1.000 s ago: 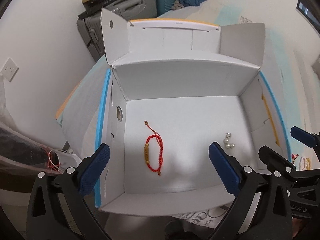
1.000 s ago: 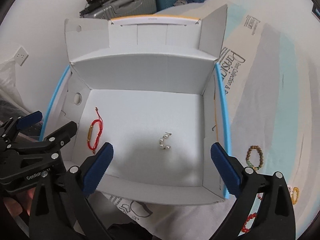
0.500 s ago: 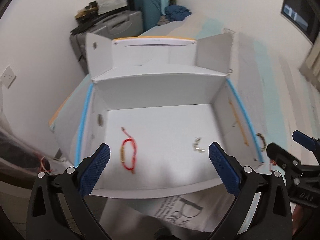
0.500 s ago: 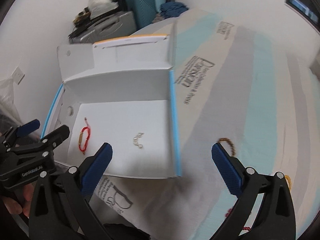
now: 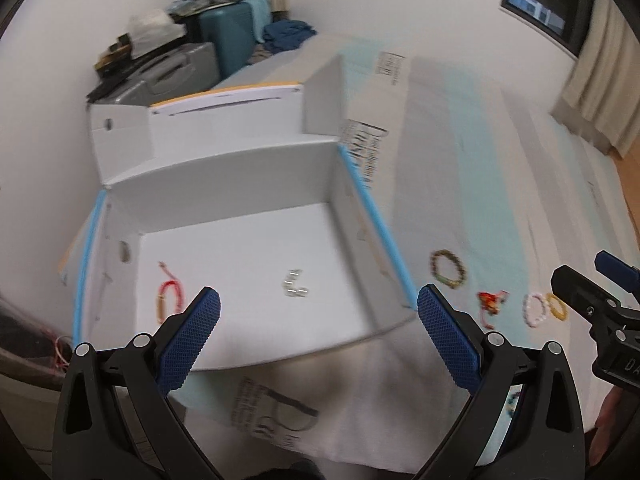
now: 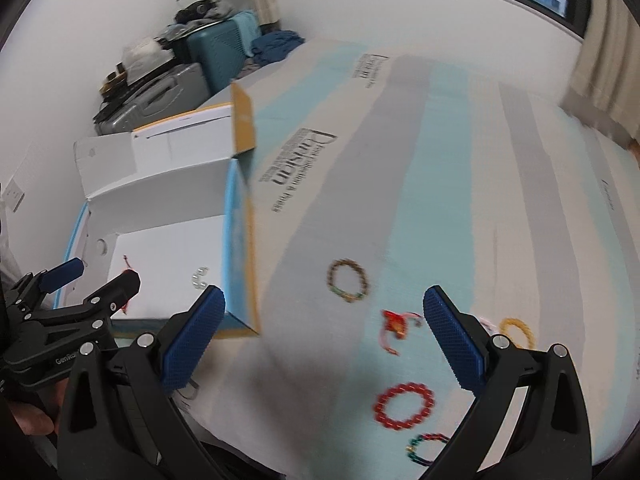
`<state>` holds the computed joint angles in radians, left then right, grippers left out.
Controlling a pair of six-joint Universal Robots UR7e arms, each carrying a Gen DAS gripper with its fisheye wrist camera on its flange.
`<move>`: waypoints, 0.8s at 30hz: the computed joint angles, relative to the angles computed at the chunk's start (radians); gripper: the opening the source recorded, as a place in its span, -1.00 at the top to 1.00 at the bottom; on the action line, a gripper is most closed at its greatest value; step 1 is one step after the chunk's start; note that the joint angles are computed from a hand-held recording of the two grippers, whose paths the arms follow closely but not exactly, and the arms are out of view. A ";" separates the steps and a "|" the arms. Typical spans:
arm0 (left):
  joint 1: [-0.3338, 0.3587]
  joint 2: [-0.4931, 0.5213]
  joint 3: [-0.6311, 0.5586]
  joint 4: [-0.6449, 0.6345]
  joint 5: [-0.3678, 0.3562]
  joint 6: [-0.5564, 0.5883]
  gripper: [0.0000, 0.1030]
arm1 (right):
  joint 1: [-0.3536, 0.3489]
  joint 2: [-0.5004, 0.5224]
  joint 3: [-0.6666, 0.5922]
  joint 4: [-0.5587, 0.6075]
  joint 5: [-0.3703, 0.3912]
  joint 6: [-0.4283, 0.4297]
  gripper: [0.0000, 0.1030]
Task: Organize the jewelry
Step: 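Move both open tools back from the box to the remaining bracelets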
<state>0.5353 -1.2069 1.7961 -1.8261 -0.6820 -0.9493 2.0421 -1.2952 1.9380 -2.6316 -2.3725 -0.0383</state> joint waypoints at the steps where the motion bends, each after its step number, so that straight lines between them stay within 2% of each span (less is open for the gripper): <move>1: -0.005 0.009 0.000 -0.011 -0.002 0.009 -0.89 | -0.004 -0.015 0.008 -0.001 -0.007 0.001 -0.86; 18: -0.077 0.172 -0.004 -0.194 -0.110 0.146 -0.89 | -0.110 -0.311 0.201 0.032 -0.049 0.001 -0.86; 24: -0.089 0.219 0.026 -0.252 -0.142 0.188 -0.88 | -0.155 -0.384 0.289 0.001 -0.057 -0.014 -0.86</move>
<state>0.4465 -0.9874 1.8217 -2.0776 -0.8237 -0.7610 1.8866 -1.6793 2.2272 -2.6301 -2.4292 -0.0527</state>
